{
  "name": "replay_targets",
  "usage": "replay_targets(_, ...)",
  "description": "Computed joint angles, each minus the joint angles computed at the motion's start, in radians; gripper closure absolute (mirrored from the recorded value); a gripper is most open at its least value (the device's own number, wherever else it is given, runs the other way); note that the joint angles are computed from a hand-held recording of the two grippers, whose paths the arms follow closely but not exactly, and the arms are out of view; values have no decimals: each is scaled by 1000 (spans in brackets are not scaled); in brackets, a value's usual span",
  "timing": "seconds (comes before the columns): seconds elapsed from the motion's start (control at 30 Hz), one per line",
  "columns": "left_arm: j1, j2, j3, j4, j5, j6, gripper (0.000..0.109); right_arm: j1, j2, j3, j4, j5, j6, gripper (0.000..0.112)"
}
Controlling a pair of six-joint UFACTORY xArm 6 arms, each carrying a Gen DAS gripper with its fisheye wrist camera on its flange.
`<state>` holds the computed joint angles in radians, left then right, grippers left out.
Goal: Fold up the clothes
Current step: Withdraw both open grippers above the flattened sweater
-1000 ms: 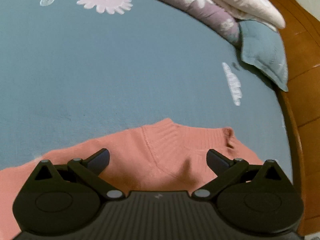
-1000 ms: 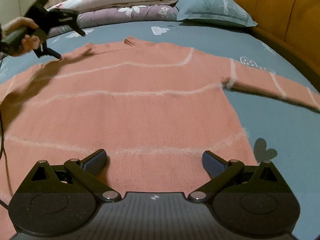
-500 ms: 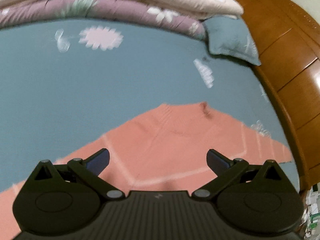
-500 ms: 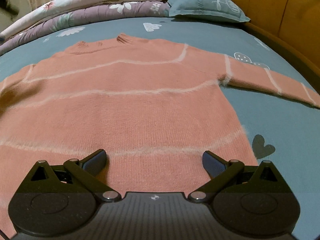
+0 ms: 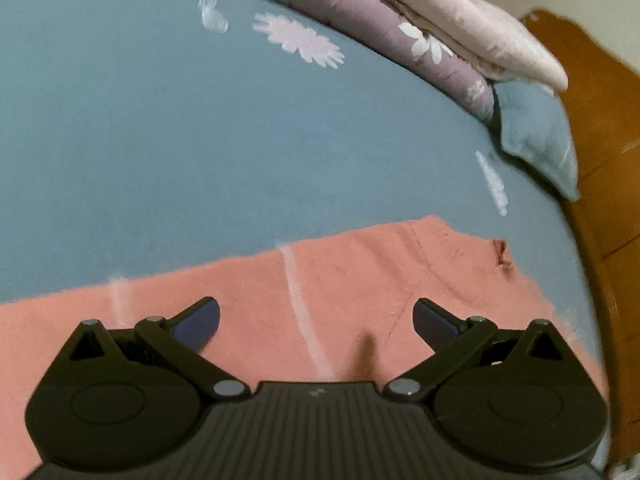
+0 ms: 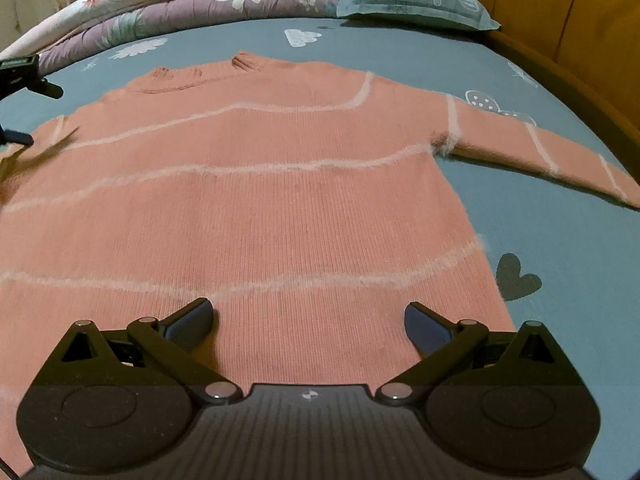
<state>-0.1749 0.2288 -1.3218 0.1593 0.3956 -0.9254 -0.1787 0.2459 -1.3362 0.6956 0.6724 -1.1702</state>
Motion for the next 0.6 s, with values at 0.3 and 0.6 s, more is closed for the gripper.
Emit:
replay_targets(0.3,-169,-154,155,-22,-45,251,6,21,6,-105,122,207,-170,9)
replay_targets(0.6,-240,-200,168,269,128,66,6,150,154,-233,111,309,-349,9)
